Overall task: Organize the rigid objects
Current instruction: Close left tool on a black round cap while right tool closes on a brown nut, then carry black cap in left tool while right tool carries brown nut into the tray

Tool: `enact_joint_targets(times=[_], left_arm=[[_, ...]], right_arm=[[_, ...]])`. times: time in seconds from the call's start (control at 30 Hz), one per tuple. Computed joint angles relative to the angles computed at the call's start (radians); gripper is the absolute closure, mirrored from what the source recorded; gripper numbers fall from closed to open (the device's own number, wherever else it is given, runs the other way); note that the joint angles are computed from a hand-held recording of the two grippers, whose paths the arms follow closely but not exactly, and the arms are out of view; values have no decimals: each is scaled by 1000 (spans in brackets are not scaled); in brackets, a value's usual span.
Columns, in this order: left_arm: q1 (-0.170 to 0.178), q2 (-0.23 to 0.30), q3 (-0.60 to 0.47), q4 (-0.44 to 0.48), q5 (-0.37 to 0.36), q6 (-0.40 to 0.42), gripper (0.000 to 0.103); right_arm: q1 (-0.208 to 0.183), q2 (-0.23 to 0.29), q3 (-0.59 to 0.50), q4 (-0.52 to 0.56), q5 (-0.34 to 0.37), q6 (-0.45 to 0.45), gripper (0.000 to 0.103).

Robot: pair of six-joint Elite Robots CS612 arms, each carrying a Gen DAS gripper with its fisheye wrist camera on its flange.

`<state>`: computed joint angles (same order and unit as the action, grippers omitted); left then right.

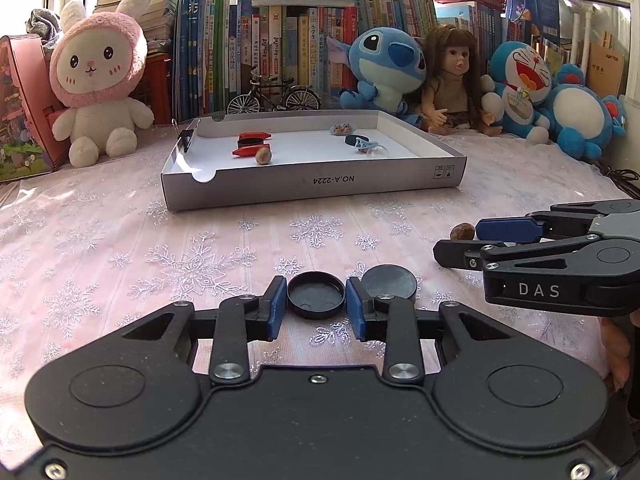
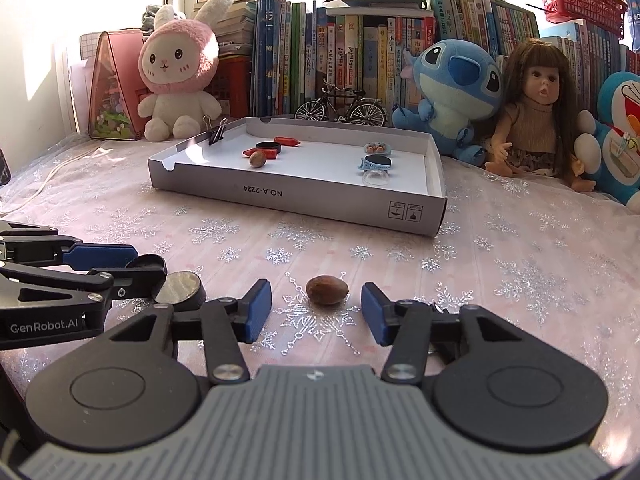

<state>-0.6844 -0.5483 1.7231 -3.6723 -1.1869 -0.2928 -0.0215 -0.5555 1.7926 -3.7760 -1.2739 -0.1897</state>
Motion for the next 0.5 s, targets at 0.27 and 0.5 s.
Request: enact_joint_targets(times=[0.27, 0.5], left_arm=[[-1, 0, -2, 4, 2, -11, 73], [6, -7, -13, 16, 6, -11, 73]], right_arm=[[6, 0, -5, 5, -20, 7, 72], [7, -2, -7, 3, -24, 27, 74]])
